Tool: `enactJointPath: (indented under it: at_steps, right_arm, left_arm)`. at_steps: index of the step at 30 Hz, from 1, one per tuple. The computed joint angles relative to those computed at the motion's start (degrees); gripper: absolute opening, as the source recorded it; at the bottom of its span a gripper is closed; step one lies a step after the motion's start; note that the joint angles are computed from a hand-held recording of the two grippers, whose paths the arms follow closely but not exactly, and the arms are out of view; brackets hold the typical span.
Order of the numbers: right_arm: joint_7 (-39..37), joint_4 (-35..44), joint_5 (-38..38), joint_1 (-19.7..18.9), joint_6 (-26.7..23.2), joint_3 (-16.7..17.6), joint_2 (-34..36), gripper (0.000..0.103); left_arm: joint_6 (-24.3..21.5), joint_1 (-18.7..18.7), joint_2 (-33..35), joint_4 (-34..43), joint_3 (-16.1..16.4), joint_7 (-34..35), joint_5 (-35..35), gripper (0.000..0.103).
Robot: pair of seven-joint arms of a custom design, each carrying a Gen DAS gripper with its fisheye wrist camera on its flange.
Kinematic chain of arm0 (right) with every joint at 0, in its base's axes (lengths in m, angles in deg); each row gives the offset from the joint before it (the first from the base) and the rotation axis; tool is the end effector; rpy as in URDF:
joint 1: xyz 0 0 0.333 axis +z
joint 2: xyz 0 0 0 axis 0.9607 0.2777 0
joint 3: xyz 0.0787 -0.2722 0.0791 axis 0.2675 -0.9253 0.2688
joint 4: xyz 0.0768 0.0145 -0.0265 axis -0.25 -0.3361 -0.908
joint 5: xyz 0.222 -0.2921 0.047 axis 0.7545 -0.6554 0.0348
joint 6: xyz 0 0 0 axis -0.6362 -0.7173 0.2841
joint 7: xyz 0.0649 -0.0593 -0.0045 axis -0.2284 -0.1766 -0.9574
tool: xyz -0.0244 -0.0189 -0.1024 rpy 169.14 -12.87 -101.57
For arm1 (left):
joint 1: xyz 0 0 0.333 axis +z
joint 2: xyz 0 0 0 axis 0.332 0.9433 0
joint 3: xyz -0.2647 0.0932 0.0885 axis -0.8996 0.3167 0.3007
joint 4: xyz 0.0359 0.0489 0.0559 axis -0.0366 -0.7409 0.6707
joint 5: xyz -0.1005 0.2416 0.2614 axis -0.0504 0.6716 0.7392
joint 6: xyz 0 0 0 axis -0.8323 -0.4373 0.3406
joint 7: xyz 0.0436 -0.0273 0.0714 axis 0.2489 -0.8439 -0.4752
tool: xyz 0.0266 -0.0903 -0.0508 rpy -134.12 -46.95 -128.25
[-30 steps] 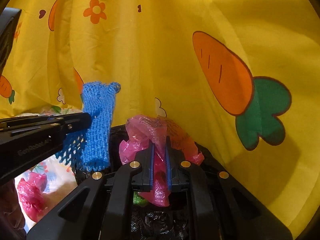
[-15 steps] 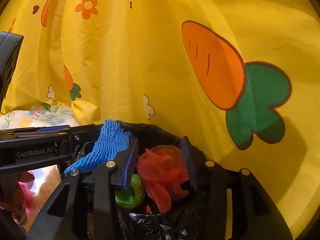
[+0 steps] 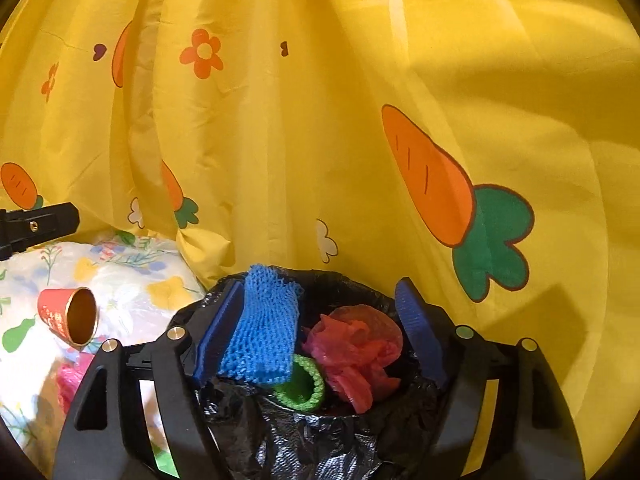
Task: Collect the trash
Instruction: 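Bring the left tool back toward the red cup and pink bag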
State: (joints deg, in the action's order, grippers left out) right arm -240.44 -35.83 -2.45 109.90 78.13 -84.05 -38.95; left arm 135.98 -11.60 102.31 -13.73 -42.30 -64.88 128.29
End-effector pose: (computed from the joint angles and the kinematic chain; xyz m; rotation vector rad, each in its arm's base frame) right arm 0.6310 0.3729 0.4718 -1.5273 1.2422 -1.0977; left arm 0.6084 -0.3845 0.5110 -1.6475 1.3646 -1.2550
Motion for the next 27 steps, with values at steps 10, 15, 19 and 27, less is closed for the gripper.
enactJointPath:
  at_steps: [10, 15, 19, 27]
  right_arm:
    - [0.4, -1.64, -0.44, 0.47, 6.92, 2.88, -0.88, 0.08]
    - [0.5, -3.57, -0.05, 2.52, 7.73, 1.79, -1.6, 0.08]
    - [-0.65, -5.11, 2.06, 2.4, 6.49, 2.49, -2.38, 0.08]
    - [-3.09, -6.5, 6.43, 2.13, 6.48, 2.35, -2.63, 0.08]
  left_arm:
    - [-7.67, 0.69, -13.05, -20.28, -3.35, -10.44, 10.32, 0.093]
    - [-8.73, 3.26, -11.92, -21.28, -7.41, -9.55, 9.66, 0.093]
    - [-11.27, 3.58, -9.64, -19.16, -9.1, -5.87, 7.13, 0.093]
    - [-15.15, 1.72, -3.88, -12.33, -8.67, 7.8, -3.66, 0.093]
